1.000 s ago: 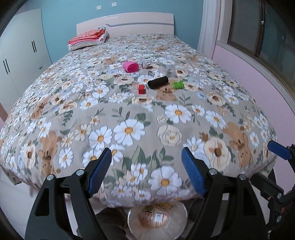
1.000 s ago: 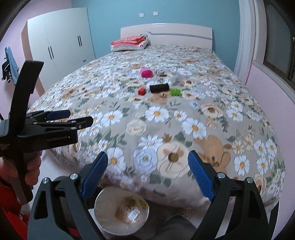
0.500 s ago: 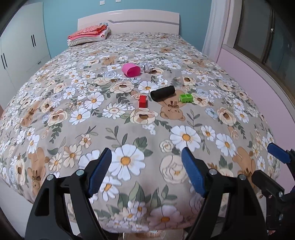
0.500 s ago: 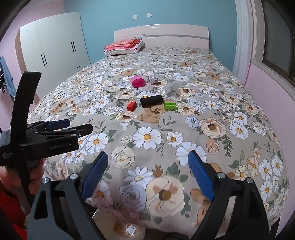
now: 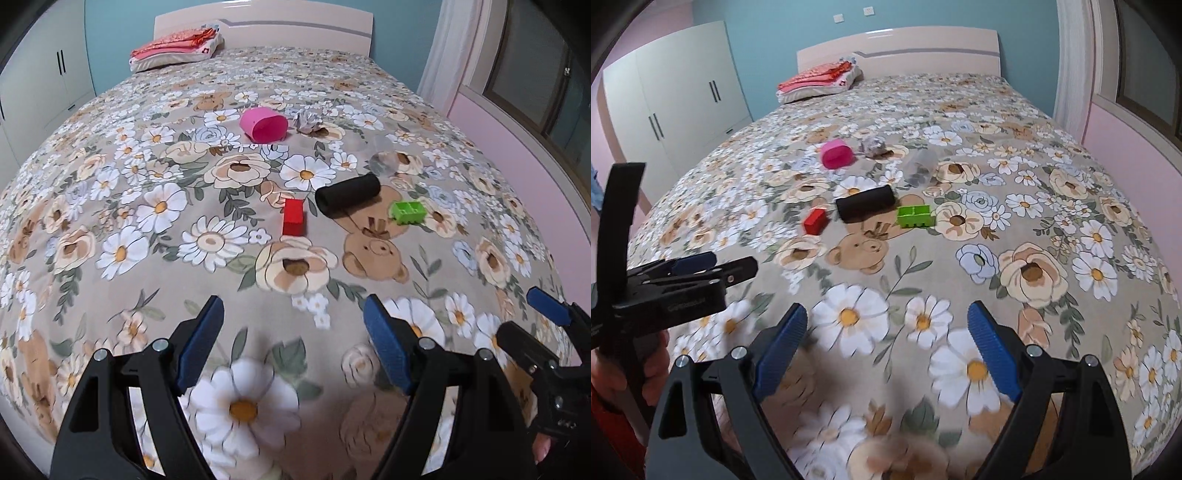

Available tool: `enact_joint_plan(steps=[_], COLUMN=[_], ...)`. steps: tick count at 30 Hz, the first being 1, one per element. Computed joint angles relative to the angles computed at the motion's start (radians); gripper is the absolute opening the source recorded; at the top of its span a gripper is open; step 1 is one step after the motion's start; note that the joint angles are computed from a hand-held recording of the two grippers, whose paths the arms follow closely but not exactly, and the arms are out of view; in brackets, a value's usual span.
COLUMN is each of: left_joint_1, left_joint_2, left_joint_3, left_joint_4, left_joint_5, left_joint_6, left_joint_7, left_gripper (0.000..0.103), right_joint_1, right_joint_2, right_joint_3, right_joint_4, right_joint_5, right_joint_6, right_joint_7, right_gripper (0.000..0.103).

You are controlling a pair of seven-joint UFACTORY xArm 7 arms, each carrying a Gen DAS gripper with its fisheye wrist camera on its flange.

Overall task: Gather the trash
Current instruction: 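Grasp the red block with the left tool while the right tool grasps the green lego brick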

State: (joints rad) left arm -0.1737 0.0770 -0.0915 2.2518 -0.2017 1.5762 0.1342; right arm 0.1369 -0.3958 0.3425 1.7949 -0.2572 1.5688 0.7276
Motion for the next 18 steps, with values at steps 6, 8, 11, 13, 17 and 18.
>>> enact_joint_plan(steps=[6, 8, 11, 13, 17, 18], left_joint_1=[-0.024, -0.033, -0.034, -0.045, -0.062, -0.067], left_joint_2=[0.100, 0.131, 0.176, 0.205, 0.266, 0.272], left_joint_3=[-0.012, -0.013, -0.016, -0.016, -0.015, -0.014], left_joint_4=[0.055, 0.068, 0.094, 0.107, 0.154, 0.152], left_joint_5=[0.027, 0.041, 0.024, 0.040, 0.061, 0.069], left_joint_6=[-0.029, -0.046, -0.065, -0.084, -0.087, -0.098], left_joint_7=[-0.012, -0.017, -0.030, -0.035, -0.040, -0.041], left_gripper=[0.077, 0.077, 0.077, 0.077, 0.077, 0.077], right_joint_1=[-0.001, -0.003, -0.008, -0.010, -0.013, -0.013], right_joint_2=[0.009, 0.020, 0.050, 0.065, 0.105, 0.113], right_joint_3=[-0.072, -0.087, -0.108, -0.114, -0.136, -0.142], right_joint_4=[-0.097, -0.116, -0.140, -0.149, -0.160, -0.160], right_joint_5=[0.036, 0.039, 0.034, 0.021, -0.002, -0.003], right_joint_6=[-0.090, -0.109, -0.149, -0.171, -0.217, -0.224], right_joint_7=[-0.020, -0.030, -0.042, -0.041, -0.057, -0.061], right_gripper=[0.090, 0.090, 0.090, 0.090, 0.090, 0.090])
